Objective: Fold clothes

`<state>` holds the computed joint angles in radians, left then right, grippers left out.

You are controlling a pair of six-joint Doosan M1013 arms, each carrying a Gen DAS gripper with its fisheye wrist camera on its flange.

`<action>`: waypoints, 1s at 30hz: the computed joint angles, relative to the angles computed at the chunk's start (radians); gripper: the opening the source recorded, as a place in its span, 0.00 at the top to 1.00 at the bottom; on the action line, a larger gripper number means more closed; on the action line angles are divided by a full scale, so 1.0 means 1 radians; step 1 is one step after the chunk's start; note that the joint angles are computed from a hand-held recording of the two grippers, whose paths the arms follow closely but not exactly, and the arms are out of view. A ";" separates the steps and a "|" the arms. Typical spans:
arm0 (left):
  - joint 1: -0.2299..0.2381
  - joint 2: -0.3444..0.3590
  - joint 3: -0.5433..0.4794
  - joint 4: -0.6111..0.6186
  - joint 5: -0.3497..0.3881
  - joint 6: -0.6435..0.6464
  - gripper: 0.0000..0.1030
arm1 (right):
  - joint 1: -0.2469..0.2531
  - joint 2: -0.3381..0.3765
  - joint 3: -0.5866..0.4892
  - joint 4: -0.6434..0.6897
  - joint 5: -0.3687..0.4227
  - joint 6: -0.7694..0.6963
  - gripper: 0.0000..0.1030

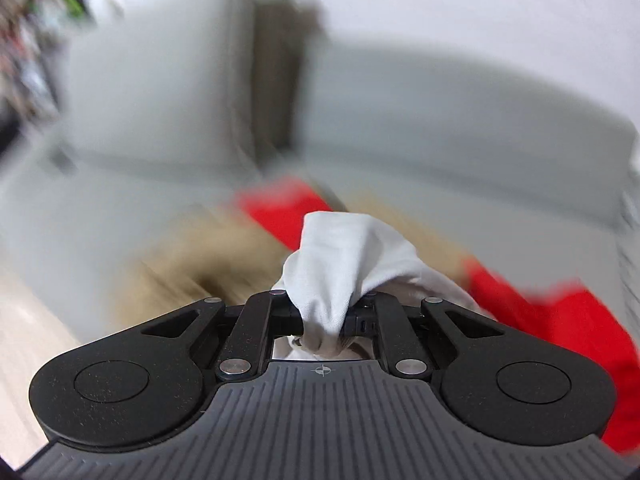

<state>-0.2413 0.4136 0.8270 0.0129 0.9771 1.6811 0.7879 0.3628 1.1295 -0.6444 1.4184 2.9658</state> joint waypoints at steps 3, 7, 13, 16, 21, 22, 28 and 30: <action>0.026 0.021 -0.105 0.090 -0.095 -0.051 0.88 | -0.002 0.004 -0.001 0.003 0.002 0.004 0.93; 0.031 0.066 -0.194 0.088 -0.092 -0.011 0.88 | -0.004 0.010 -0.008 0.004 0.006 0.009 0.93; -0.013 0.149 -0.180 0.185 0.185 0.054 0.69 | -0.007 -0.002 0.002 0.055 -0.005 0.003 0.72; -0.028 0.091 -0.024 0.208 0.201 0.023 0.59 | -0.008 -0.038 0.039 0.124 -0.047 -0.015 0.47; -0.067 -0.055 0.229 0.224 0.072 0.039 0.44 | 0.011 -0.089 0.100 0.127 -0.081 0.019 0.34; -0.072 -0.081 0.259 0.170 0.063 0.062 0.42 | 0.016 -0.109 0.130 0.121 -0.113 0.057 0.34; -0.114 -0.098 0.255 -0.128 0.172 0.163 0.39 | 0.053 -0.169 0.239 -0.100 -0.247 0.315 0.45; -0.141 -0.087 0.241 -0.152 0.194 0.188 0.39 | 0.061 -0.171 0.250 -0.196 -0.233 0.376 0.50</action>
